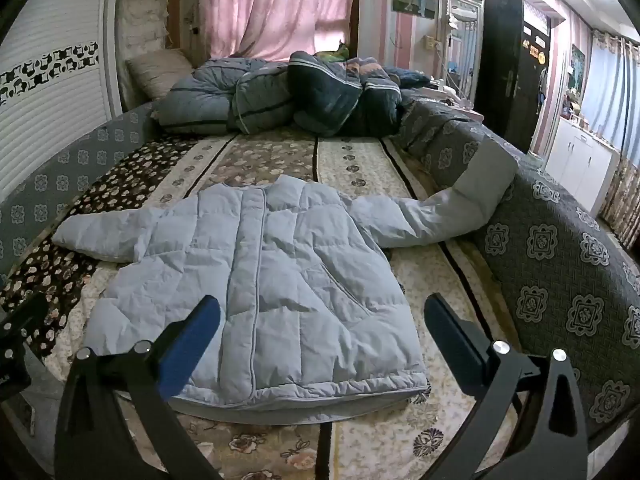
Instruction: Fold large clothes
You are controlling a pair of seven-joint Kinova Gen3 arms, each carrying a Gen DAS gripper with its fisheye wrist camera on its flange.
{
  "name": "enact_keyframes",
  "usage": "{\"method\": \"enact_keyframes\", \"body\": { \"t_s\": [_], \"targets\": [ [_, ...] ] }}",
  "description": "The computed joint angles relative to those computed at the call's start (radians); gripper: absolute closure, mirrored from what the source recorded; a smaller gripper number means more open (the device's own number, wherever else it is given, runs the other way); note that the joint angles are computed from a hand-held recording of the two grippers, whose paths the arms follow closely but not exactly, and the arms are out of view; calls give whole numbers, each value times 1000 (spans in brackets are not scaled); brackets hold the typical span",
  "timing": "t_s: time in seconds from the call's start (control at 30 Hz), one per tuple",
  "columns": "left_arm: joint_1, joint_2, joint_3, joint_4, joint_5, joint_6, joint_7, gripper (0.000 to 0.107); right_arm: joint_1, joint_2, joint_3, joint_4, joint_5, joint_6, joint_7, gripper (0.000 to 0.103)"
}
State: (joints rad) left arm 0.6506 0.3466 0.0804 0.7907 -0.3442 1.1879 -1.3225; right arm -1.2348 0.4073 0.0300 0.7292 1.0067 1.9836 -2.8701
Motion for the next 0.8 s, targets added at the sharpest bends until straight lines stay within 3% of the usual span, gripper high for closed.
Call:
{"method": "enact_keyframes", "body": {
  "t_s": [0.8],
  "targets": [
    [3,-2,0,6,-6,-6,4,7,-6,2,3,-7,6,4,3,1]
  ]
}}
